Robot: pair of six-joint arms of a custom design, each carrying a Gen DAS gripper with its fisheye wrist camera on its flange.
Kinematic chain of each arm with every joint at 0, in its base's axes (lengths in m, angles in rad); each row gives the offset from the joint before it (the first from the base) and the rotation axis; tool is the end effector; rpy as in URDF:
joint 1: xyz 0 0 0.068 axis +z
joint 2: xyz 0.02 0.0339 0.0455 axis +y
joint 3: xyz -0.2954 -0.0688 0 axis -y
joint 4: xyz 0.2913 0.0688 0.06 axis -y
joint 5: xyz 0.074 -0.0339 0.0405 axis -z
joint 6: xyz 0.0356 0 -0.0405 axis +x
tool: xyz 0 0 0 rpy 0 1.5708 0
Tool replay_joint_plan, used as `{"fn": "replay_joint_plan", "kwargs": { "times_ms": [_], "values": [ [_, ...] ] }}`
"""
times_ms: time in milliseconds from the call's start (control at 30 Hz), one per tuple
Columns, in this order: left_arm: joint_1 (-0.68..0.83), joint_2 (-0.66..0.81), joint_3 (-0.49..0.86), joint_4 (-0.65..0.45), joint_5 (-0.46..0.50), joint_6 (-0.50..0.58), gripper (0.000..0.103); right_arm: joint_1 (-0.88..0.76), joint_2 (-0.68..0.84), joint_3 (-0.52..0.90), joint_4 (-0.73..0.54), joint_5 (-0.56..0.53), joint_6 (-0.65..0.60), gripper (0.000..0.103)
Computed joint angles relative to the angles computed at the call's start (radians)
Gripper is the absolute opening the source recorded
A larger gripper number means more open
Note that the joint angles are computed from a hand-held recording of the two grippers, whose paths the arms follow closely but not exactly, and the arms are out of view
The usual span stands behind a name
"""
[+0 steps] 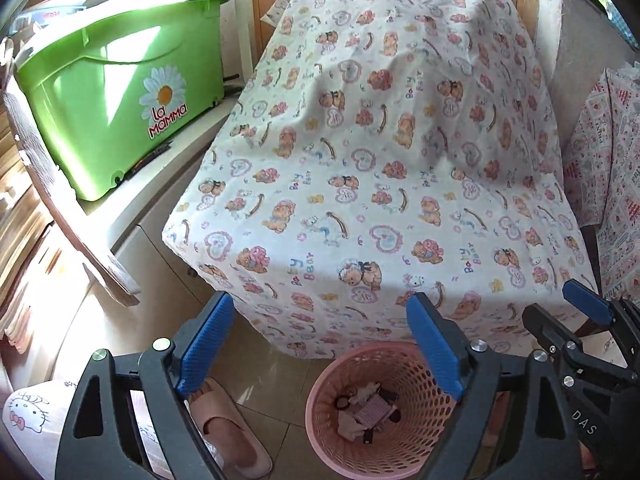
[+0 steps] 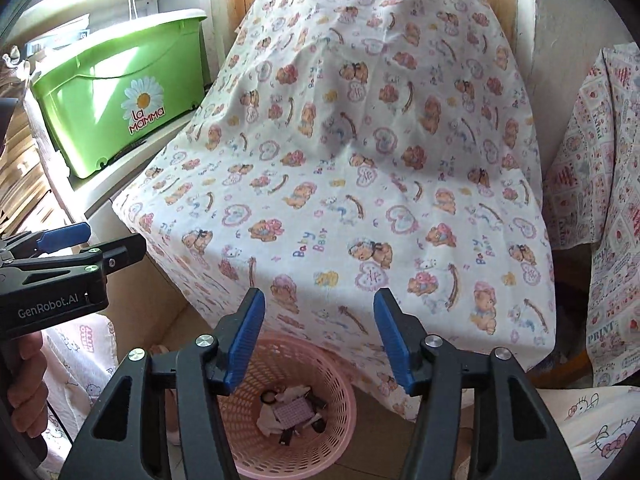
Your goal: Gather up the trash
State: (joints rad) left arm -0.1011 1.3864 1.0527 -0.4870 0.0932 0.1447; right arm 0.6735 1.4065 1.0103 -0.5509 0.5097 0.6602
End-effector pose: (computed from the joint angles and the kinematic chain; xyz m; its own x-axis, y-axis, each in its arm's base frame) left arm 0.3333 -0.0371 0.2851 -0.6967 0.2150 -0.6844 0.2669 0.9632 0.0309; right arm 0.2648 0.1891 0.2626 -0.6985 0.1275 -0.7042 0.1350 0.9898 0.0453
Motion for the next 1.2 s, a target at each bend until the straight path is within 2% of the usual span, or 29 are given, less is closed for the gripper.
{"fn": "replay_joint_plan", "kwargs": {
  "times_ms": [33, 133, 267, 333, 433, 1200],
  "values": [
    [0.005, -0.023, -0.019, 0.021, -0.002, 0.001, 0.093, 0.005, -0.008, -0.001, 0.007, 0.014, -0.005, 0.066],
    [0.024, -0.054, -0.035, 0.056, 0.024, -0.016, 0.101, 0.021, -0.042, -0.018, 0.029, 0.062, -0.001, 0.087],
    [0.030, -0.086, -0.056, 0.095, 0.040, -0.011, 0.101, 0.046, -0.090, -0.055, 0.079, 0.160, 0.011, 0.093],
    [0.025, -0.107, -0.077, 0.126, 0.026, 0.000, 0.101, 0.055, -0.105, -0.061, 0.093, 0.188, -0.005, 0.103],
    [0.027, -0.124, -0.089, 0.145, 0.036, -0.004, 0.101, 0.066, -0.118, -0.065, 0.108, 0.227, -0.021, 0.102],
    [0.030, -0.121, -0.089, 0.141, 0.039, -0.008, 0.101, 0.051, -0.138, -0.077, 0.090, 0.176, 0.000, 0.102]
  ]
}}
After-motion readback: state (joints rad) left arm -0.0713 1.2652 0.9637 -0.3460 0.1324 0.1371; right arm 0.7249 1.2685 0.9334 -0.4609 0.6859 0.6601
